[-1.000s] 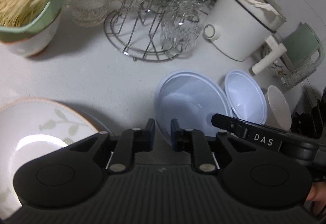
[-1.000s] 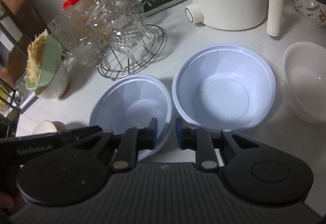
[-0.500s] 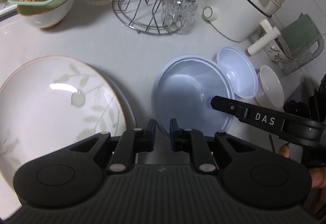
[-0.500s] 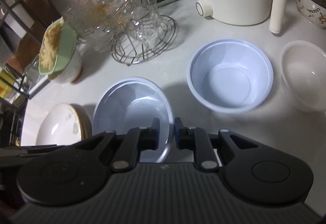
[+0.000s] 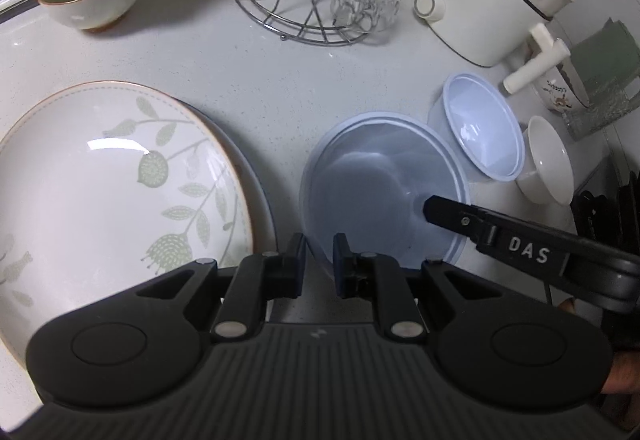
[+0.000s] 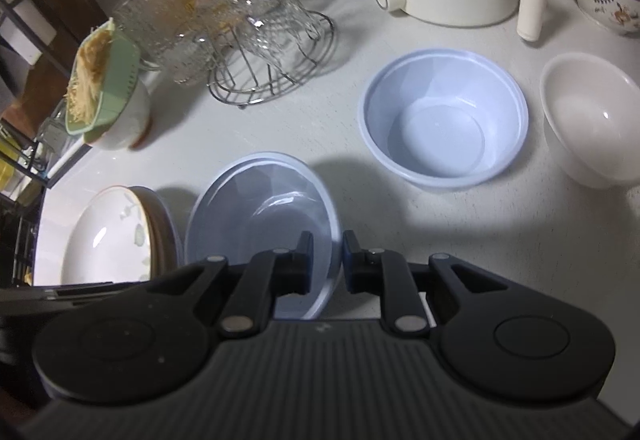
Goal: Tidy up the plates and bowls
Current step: 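Close both grippers on the rim of the light blue bowl, then lower the blue bowl into the other blue bowl and open both grippers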
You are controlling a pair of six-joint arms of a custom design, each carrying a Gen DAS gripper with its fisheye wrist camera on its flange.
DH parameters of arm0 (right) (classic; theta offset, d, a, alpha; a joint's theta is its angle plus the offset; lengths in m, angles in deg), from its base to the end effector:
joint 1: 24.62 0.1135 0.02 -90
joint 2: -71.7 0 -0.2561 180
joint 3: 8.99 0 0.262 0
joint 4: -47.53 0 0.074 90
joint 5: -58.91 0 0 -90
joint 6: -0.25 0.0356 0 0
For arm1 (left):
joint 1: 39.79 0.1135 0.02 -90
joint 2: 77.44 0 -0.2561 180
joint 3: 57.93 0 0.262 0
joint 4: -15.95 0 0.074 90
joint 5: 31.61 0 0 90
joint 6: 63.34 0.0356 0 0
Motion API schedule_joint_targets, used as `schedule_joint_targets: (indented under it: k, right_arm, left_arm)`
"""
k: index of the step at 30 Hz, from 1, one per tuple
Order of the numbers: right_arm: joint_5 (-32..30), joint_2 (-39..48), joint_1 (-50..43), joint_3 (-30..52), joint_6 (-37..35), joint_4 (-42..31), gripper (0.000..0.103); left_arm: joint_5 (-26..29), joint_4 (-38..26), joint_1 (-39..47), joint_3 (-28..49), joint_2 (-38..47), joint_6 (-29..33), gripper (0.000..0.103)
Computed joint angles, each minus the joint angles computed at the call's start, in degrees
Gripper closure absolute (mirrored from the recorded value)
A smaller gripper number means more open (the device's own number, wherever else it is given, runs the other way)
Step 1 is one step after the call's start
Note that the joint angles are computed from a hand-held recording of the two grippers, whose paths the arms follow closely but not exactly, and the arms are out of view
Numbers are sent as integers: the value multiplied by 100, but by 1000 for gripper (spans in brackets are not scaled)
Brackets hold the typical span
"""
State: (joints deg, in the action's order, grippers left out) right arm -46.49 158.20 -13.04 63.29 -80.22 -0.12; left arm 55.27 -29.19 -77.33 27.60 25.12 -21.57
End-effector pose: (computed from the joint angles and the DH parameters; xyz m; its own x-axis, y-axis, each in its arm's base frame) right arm 0.3012 0.0714 0.2092 -0.9044 -0.0224 -0.4262 -0.1688 0.9360 0.3090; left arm 0.3004 -0.2284 0.1899 -0.9059 -0.2431 -0.3469 -0.1311 0.9396 -0.3161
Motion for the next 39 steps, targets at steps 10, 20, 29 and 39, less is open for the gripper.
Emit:
schedule_joint_targets:
  k: [10, 20, 29, 39]
  right_arm:
    - [-213, 137, -137, 222, -326, -250, 83]
    - [-135, -283, -184, 488, -391, -521, 83]
    - [-192, -960, -126, 662, -347, -785, 83]
    - [38, -1545, 106, 704, -193, -812, 83]
  left_arm:
    - [25, -333, 42, 237, 83, -148, 83]
    - [-497, -851, -119, 481, -391, -52, 75]
    - [-1085, -1249, -381, 655, -971, 6, 74]
    - [-1632, -1467, -528, 718, -1476, 220, 71]
